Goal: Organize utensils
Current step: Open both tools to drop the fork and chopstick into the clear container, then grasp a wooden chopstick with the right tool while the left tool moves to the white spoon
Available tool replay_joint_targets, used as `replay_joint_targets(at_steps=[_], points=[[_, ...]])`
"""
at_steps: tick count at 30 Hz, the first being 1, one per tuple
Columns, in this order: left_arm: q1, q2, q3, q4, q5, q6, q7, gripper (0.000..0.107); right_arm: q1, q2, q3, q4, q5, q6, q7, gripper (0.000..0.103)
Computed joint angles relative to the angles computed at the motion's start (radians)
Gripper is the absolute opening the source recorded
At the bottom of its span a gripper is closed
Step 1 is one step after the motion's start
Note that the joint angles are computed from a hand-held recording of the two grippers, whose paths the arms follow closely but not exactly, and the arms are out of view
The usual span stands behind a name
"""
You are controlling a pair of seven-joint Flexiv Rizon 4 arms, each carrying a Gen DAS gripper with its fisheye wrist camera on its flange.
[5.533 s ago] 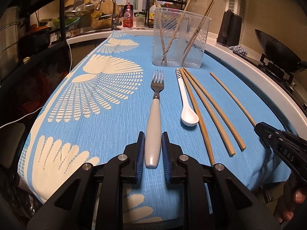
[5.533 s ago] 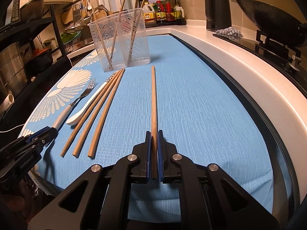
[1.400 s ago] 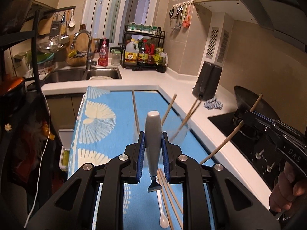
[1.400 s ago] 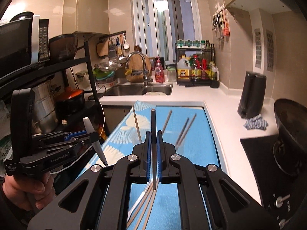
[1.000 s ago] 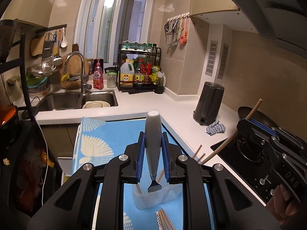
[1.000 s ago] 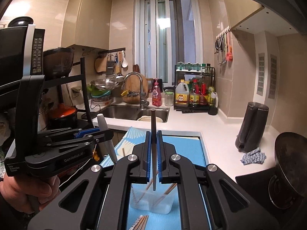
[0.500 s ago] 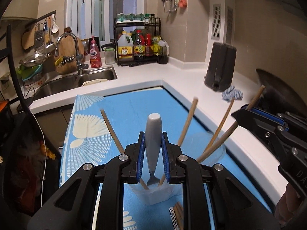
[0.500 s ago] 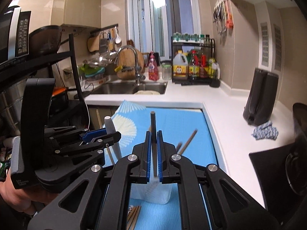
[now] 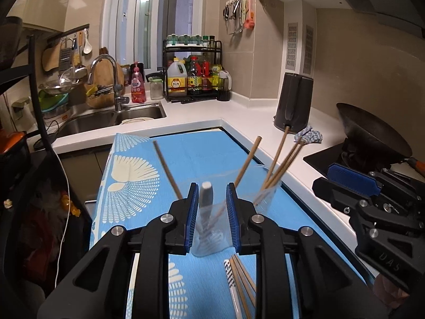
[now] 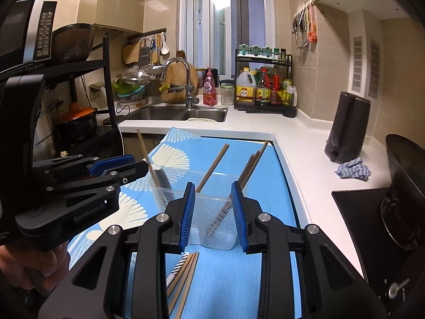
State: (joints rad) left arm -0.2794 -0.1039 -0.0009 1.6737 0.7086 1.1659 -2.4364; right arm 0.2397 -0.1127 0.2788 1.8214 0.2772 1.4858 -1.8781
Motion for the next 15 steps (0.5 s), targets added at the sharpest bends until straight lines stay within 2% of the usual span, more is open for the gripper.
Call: replay_joint_targets(at_steps=[3, 6, 10, 15], points=[[-0.017, 0.046, -0.005, 0.047, 0.047, -0.004, -0.064, 0.022, -0.013, 0.059, 0.024, 0.054, 0.080, 0.026, -0.067, 0.029], [-0.021, 0.090, -0.032, 0.094, 0.107, -0.022, -0.129, 0.022, 0.010, 0.123, 0.012, 0.112, 0.175, 0.043, -0.141, 0.029], [-0.011, 0.140, -0.076, 0.171, 0.149, -0.020, -0.211, 0.022, 0.066, 0.193, -0.032, 0.176, 0.293, 0.029, -0.226, 0.029], [-0.004, 0.189, -0.146, 0.262, 0.262, -0.072, -0.379, 0.022, 0.143, 0.253, -0.099, 0.276, 0.396, 0.030, -0.269, 0.028]])
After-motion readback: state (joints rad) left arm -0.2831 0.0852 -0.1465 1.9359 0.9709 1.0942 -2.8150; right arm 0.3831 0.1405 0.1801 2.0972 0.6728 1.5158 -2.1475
